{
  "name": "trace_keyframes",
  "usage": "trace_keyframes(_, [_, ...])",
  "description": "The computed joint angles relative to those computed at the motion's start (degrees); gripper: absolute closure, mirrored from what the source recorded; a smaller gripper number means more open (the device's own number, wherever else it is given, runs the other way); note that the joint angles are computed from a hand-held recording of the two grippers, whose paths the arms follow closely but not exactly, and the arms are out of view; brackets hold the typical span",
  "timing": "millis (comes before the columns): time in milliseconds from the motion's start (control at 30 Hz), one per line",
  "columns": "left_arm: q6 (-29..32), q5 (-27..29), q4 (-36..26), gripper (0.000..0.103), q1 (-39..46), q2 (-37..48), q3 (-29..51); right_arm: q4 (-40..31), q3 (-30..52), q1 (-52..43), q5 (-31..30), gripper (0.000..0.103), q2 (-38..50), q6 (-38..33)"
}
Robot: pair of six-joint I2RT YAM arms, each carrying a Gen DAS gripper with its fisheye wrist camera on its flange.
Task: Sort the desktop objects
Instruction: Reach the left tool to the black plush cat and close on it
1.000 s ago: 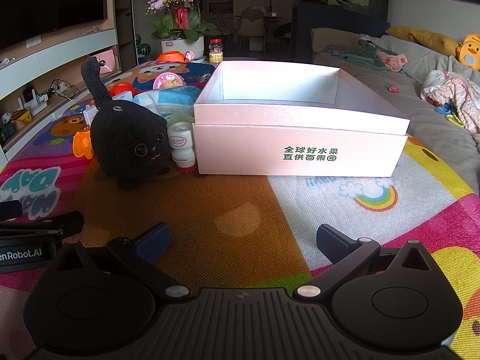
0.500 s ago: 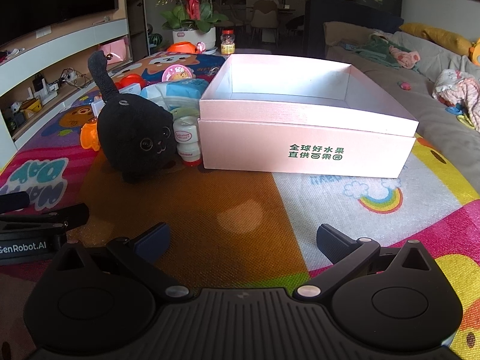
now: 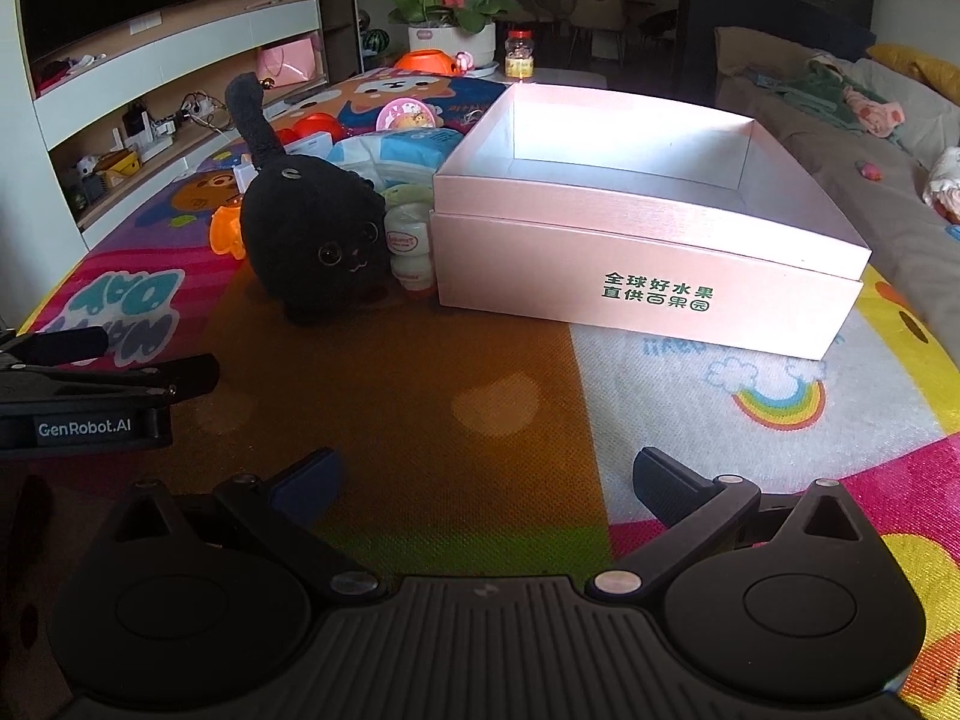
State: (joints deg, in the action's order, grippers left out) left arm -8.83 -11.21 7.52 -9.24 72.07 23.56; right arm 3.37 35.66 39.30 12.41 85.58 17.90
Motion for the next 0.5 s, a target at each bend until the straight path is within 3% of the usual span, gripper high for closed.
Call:
trace_keyframes(167, [5.99, 6.65, -5.37, 0.000, 3.46, -1.88, 1.36, 9.34, -6.97, 3.19, 7.10, 0.000, -11.90, -12.80])
trace_keyframes(300, [9.22, 10.88, -5.33, 0.000, 5.91, -0.33, 2.62, 14.64, -2.57, -1.46, -0.45, 0.000, -10.35, -15.18])
trace_keyframes(400, [9.54, 13.16, -2.56, 0.000, 7.83, 0.31, 2.03, 14.23, 8.27, -3.81, -2.62, 0.000, -1.04, -12.00])
trace_keyframes(500, [9.22, 13.17, 0.86, 0.000, 8.41, 0.65, 1.24, 1.33, 29.33, -6.43, -7.19, 0.000, 12.69, -9.19])
